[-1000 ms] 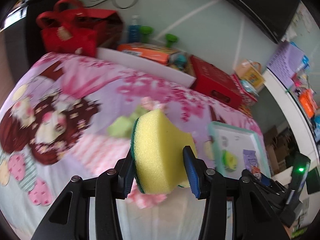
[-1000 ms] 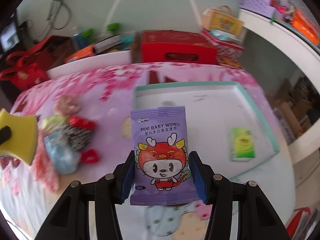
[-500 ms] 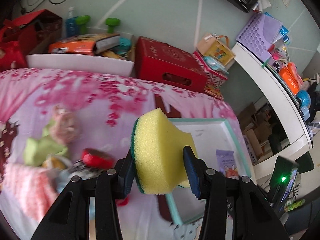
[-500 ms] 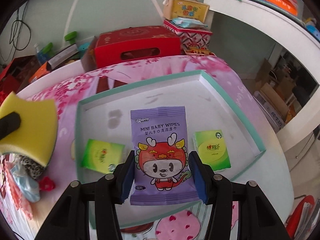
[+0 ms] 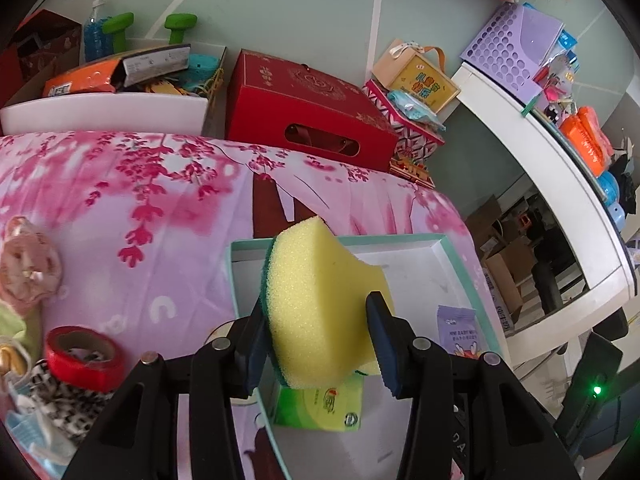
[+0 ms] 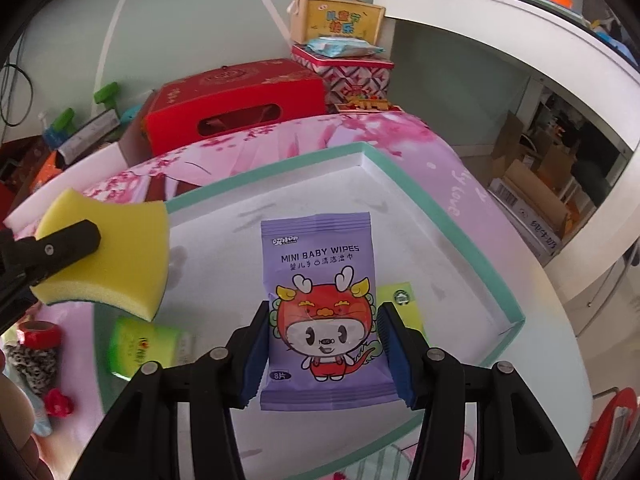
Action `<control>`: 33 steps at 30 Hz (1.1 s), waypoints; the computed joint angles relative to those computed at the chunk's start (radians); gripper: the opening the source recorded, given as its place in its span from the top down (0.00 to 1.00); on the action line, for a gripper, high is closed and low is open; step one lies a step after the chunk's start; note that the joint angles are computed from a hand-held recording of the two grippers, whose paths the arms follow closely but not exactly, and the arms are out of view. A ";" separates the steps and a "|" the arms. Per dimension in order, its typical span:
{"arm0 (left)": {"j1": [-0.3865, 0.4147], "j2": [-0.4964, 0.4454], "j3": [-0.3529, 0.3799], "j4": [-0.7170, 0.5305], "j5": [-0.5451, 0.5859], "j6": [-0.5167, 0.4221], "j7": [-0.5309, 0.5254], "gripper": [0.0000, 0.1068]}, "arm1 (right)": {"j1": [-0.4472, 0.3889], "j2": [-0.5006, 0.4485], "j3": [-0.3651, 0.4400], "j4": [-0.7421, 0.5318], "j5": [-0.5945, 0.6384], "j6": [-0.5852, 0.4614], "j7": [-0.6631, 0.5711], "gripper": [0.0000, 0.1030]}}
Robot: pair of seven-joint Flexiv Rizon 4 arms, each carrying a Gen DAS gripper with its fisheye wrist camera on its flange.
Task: Organize soft objects
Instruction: 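Carry the sponge and wipes pack into the white tray and open both tools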
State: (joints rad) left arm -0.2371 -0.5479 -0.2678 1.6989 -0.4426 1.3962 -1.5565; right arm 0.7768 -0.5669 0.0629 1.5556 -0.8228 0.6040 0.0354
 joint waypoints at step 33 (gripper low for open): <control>-0.159 0.058 0.281 -0.070 0.349 -0.217 -0.307 0.15 | -0.014 0.014 0.033 -0.014 0.118 -0.059 -0.056 0.00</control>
State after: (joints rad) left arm -0.3959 -0.4903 0.0131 1.6284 -0.0935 1.1793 -1.8635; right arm 0.7632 -0.5530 0.0957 1.5419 -0.7052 0.5454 -0.0206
